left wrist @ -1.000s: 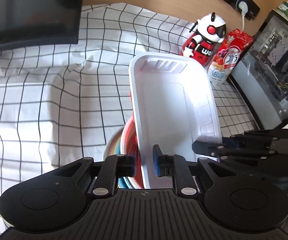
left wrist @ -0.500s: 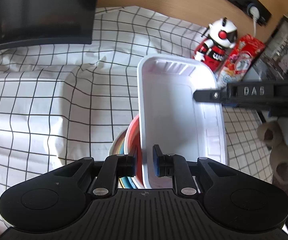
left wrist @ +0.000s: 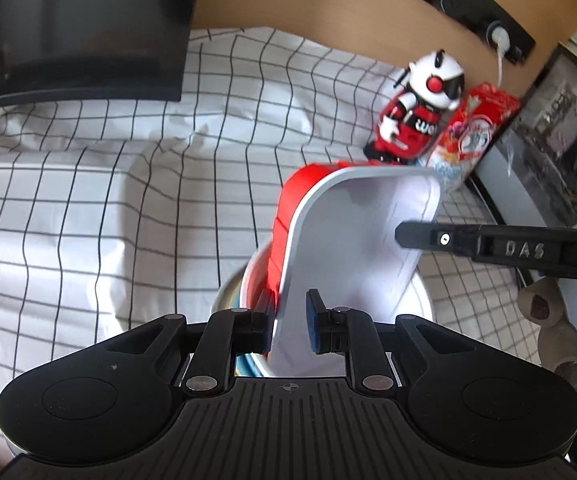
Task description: Organize plates and bowls
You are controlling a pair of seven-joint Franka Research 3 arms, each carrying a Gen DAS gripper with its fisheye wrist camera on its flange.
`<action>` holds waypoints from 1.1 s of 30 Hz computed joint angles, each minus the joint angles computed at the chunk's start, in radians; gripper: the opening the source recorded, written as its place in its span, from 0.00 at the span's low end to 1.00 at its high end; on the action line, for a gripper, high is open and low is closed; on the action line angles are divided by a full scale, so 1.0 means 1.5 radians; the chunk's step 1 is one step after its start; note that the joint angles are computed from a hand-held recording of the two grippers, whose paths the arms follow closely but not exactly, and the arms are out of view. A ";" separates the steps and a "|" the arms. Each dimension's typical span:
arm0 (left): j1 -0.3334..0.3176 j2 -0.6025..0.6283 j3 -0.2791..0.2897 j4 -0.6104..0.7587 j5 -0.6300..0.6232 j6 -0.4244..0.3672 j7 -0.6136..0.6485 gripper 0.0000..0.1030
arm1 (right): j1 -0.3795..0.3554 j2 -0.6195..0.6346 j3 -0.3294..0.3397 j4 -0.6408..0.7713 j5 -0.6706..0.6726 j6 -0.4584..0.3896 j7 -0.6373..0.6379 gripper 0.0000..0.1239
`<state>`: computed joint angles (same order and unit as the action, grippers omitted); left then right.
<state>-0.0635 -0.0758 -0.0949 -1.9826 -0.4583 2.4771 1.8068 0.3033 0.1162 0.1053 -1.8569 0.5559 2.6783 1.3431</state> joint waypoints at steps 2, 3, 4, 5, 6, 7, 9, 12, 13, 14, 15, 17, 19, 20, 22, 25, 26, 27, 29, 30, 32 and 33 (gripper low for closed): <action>0.002 -0.007 0.001 -0.006 0.003 0.002 -0.008 0.18 | 0.004 0.000 -0.003 -0.003 -0.027 -0.007 0.010 0.12; 0.003 -0.009 0.001 -0.008 0.011 0.010 -0.017 0.18 | 0.006 0.002 -0.005 -0.001 -0.043 -0.008 0.019 0.12; 0.005 -0.010 0.001 -0.009 0.021 0.018 -0.027 0.18 | 0.007 0.006 -0.006 0.002 -0.055 -0.009 0.029 0.12; 0.006 -0.010 0.002 -0.008 0.032 0.024 -0.039 0.18 | 0.007 0.011 -0.007 0.006 -0.060 -0.013 0.036 0.11; 0.008 -0.009 0.002 -0.007 0.042 0.028 -0.052 0.18 | 0.006 0.014 -0.007 0.010 -0.062 -0.018 0.043 0.11; 0.009 -0.008 0.003 -0.006 0.053 0.030 -0.064 0.18 | 0.006 0.016 -0.008 0.011 -0.066 -0.020 0.051 0.11; 0.012 -0.002 0.003 0.001 0.074 0.023 -0.080 0.18 | 0.011 0.014 -0.010 0.004 -0.090 -0.010 0.074 0.11; 0.015 0.009 0.006 0.010 0.076 -0.004 -0.075 0.18 | 0.026 0.005 -0.018 -0.019 -0.164 0.022 0.133 0.11; 0.016 0.013 0.006 0.014 0.069 -0.014 -0.067 0.18 | 0.028 0.000 -0.019 -0.026 -0.182 0.028 0.150 0.11; 0.018 0.017 0.006 0.016 0.065 -0.022 -0.059 0.18 | 0.030 -0.004 -0.020 -0.031 -0.195 0.028 0.168 0.11; 0.019 0.018 0.005 0.016 0.063 -0.027 -0.052 0.18 | 0.030 -0.009 -0.020 -0.038 -0.201 0.029 0.186 0.11; 0.023 0.023 0.005 0.020 0.060 -0.035 -0.038 0.18 | 0.029 -0.021 -0.019 -0.053 -0.209 0.036 0.215 0.12; 0.029 0.024 0.008 0.021 0.038 -0.042 -0.016 0.18 | 0.028 -0.036 -0.017 -0.072 -0.213 0.046 0.243 0.12; 0.032 0.024 0.010 0.021 0.019 -0.043 -0.004 0.18 | 0.028 -0.044 -0.016 -0.081 -0.216 0.051 0.259 0.12; 0.039 0.026 0.014 0.022 -0.025 -0.044 0.022 0.18 | 0.029 -0.055 -0.017 -0.091 -0.260 0.050 0.319 0.19; 0.048 0.025 0.019 0.020 -0.092 -0.040 0.063 0.18 | 0.028 -0.065 -0.015 -0.100 -0.318 0.036 0.396 0.23; 0.049 0.026 0.019 0.021 -0.111 -0.041 0.073 0.18 | 0.028 -0.068 -0.012 -0.102 -0.306 0.030 0.393 0.23; 0.051 0.025 0.020 0.019 -0.128 -0.041 0.086 0.18 | 0.029 -0.070 -0.008 -0.103 -0.298 0.025 0.389 0.26; 0.051 0.022 0.018 0.015 -0.145 -0.039 0.104 0.18 | 0.032 -0.076 -0.004 -0.105 -0.363 0.021 0.433 0.26; 0.051 0.019 0.016 0.009 -0.143 -0.037 0.107 0.18 | 0.033 -0.077 -0.001 -0.106 -0.395 0.020 0.453 0.26; 0.050 0.014 0.014 -0.002 -0.129 -0.033 0.101 0.18 | 0.035 -0.081 0.002 -0.111 -0.430 0.020 0.479 0.26; 0.049 0.010 0.014 -0.010 -0.123 -0.031 0.097 0.18 | 0.035 -0.084 0.002 -0.115 -0.435 0.021 0.482 0.26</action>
